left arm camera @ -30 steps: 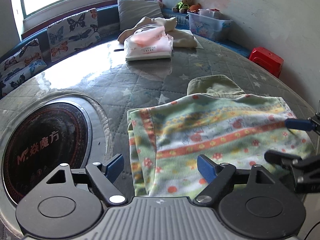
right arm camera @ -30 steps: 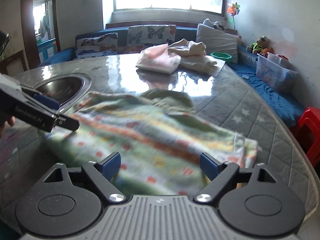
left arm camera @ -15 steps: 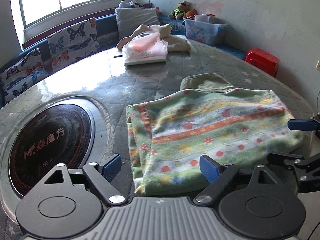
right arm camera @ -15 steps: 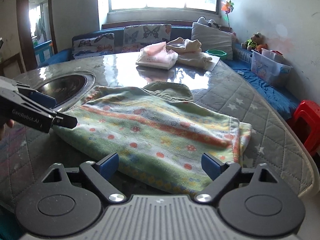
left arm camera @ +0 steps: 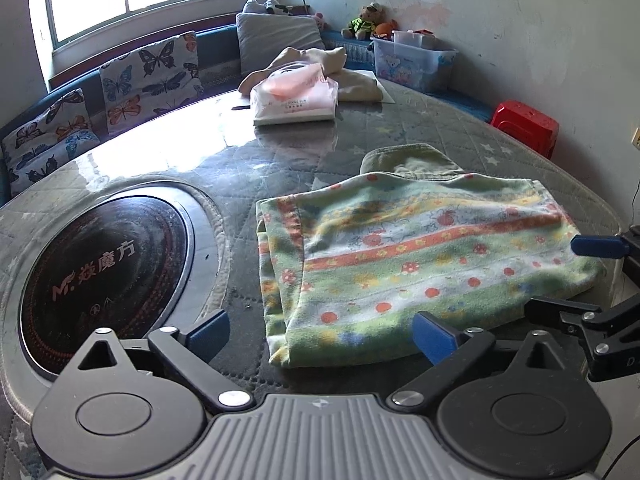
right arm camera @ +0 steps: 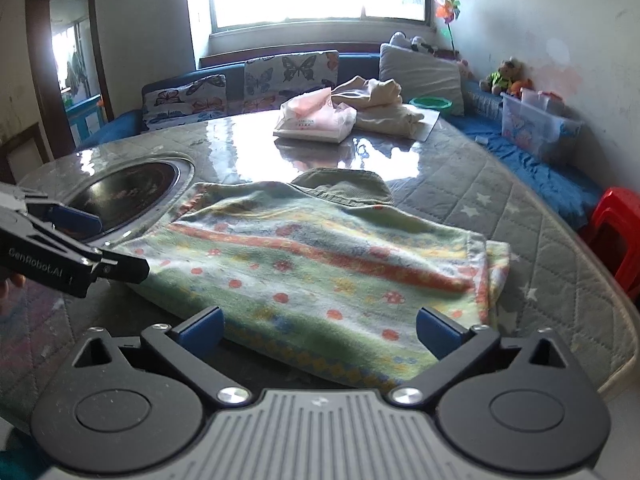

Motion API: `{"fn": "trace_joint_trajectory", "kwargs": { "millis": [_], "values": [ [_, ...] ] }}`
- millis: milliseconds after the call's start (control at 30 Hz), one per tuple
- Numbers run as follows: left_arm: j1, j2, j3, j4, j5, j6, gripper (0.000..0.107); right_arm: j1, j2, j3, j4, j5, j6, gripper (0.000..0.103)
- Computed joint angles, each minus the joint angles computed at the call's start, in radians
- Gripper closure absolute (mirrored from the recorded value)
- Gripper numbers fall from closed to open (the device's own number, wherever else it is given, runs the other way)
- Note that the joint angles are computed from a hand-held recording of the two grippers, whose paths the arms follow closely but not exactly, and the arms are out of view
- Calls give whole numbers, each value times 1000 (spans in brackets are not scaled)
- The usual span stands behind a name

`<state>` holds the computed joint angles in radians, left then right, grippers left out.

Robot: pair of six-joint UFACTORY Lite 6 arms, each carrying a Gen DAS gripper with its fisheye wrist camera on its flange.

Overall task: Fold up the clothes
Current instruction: 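Smooth the folded shirt flat with both grippers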

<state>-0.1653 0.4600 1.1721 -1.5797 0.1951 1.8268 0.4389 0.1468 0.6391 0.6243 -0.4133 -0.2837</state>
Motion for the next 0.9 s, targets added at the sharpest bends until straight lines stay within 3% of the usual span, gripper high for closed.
{"fn": "trace_joint_trajectory", "kwargs": {
  "millis": [333, 733, 900],
  "values": [
    [26, -41, -55, -293, -10, 284, 4, 24, 29, 43, 82, -14, -59, 0],
    [98, -17, 7, 57, -22, -96, 4, 49, 121, 194, 170, -13, -178, 0],
    [96, -30, -17, -45, -30, 6, 4, 64, 149, 235, 268, -24, -248, 0]
  ]
}}
